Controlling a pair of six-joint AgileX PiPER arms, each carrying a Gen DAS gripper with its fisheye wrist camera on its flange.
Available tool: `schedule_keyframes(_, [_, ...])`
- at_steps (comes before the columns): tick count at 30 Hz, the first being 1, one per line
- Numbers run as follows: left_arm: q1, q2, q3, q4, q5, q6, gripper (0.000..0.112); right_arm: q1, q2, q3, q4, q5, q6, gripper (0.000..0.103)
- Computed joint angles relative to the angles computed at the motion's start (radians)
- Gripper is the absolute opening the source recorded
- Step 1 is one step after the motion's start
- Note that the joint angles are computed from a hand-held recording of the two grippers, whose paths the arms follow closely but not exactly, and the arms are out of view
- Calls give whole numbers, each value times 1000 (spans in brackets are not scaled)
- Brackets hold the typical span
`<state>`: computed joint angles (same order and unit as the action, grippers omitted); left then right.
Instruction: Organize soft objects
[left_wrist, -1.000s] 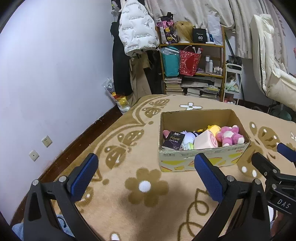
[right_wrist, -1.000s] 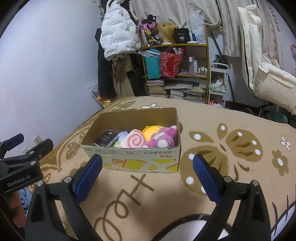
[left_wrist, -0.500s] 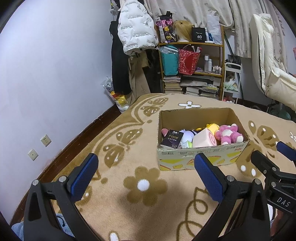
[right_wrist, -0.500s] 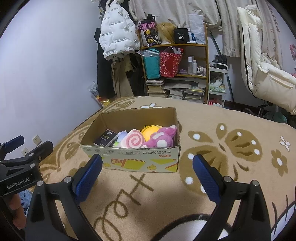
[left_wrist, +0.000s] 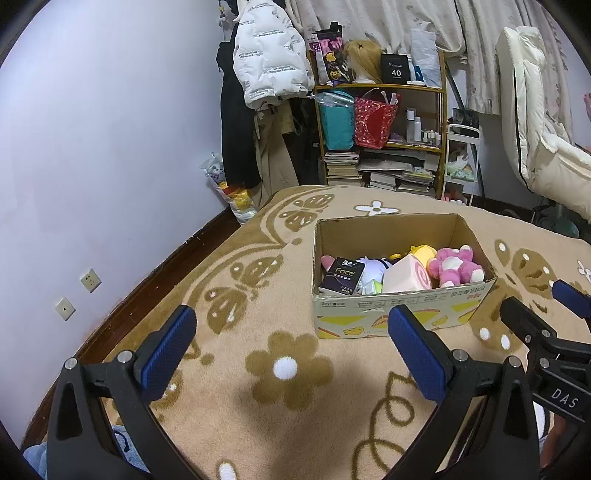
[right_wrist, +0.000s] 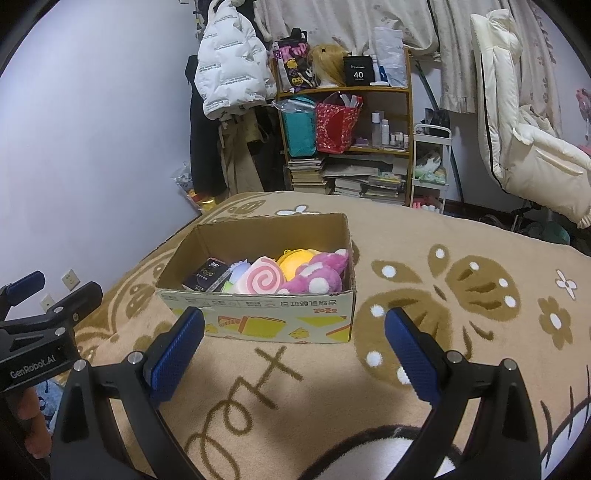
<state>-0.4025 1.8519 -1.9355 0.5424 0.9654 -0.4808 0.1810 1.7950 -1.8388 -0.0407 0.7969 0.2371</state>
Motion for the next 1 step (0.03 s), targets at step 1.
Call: schedule_keyframes(1, [-1,-2,4,1,-1,-2,103,-3,0,-1,2,2,-3,102])
